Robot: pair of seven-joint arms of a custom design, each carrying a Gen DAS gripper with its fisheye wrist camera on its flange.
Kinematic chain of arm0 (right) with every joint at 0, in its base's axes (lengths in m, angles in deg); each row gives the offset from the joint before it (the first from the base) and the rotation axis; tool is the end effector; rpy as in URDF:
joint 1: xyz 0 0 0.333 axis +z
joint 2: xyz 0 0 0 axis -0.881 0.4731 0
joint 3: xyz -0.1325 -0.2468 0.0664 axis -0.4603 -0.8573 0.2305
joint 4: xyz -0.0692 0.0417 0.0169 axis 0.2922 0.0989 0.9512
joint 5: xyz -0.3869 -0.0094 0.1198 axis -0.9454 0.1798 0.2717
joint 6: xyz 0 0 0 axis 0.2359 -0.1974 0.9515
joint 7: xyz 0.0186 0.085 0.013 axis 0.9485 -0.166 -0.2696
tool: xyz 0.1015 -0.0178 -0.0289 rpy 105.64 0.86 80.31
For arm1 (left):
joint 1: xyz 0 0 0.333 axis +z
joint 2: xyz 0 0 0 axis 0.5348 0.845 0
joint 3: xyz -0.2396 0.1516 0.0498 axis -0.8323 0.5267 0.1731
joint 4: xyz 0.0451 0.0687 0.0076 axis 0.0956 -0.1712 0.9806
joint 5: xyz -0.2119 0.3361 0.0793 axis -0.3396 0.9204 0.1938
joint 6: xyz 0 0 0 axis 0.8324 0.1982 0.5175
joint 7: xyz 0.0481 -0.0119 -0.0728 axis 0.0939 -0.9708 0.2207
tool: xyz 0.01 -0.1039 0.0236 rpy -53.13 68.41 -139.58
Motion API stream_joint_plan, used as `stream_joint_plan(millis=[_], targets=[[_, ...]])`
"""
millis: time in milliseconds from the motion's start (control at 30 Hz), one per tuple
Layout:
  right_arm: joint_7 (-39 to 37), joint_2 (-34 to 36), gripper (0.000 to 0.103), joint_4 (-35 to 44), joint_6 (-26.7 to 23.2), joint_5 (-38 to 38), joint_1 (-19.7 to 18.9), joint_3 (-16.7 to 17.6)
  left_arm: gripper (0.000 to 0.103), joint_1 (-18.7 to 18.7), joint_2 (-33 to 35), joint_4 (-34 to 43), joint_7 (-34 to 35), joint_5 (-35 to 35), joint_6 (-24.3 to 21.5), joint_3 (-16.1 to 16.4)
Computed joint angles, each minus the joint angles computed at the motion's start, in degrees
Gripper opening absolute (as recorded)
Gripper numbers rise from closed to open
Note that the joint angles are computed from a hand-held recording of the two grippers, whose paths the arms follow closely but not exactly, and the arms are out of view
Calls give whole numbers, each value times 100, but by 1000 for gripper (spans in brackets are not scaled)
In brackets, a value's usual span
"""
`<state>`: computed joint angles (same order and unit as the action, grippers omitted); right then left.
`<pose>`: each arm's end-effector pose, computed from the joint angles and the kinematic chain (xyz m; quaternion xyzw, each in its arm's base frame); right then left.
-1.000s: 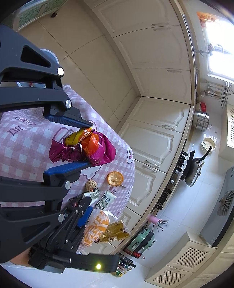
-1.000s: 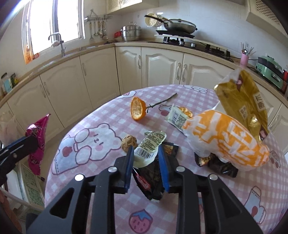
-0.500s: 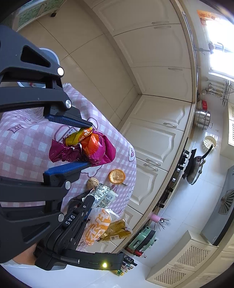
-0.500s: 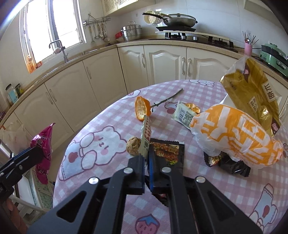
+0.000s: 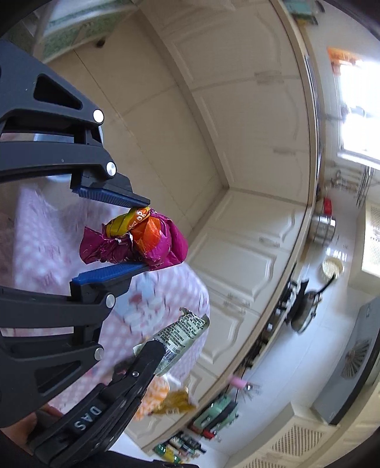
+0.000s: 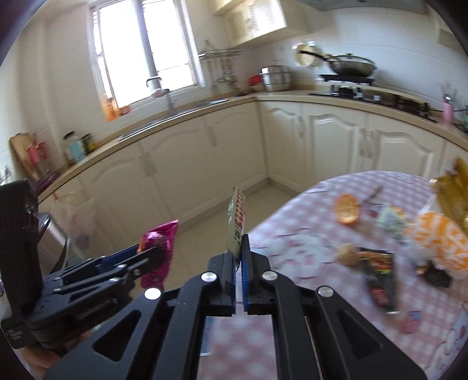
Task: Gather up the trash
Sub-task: 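Carry both wrappers over the blue bucket and open both grippers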
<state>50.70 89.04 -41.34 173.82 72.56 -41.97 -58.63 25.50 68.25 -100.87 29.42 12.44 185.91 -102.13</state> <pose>0.5420 0.3428 0.4218 -0.7799 0.4259 -0.1144 0.4442 0.4473 -0.2452 0.3934 -0.7675 0.4786 -0.3340 0.2651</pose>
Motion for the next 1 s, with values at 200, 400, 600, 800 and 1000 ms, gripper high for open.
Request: stream_joint_plan(millis=[200, 400, 600, 800, 1000], targets=[[635, 690, 3, 627, -399, -959, 495, 48, 36, 145, -653, -810, 566, -884, -403, 107], [1495, 1469, 3, 1298, -487, -1998, 787, 91, 37, 510, -762, -1072, 829, -1182, -521, 31], [2154, 1914, 4, 1680, -473, -2759, 938, 83, 51, 696, -676, -988, 694, -892, -758, -89], [2650, 2219, 4, 1957, -555, -3351, 956, 114, 53, 685, -671, -1032, 544, -664, -793, 10], [2817, 2351, 4, 2051, -576, -3605, 844, 256, 53, 699, -736, -1139, 463, -662, -778, 48]])
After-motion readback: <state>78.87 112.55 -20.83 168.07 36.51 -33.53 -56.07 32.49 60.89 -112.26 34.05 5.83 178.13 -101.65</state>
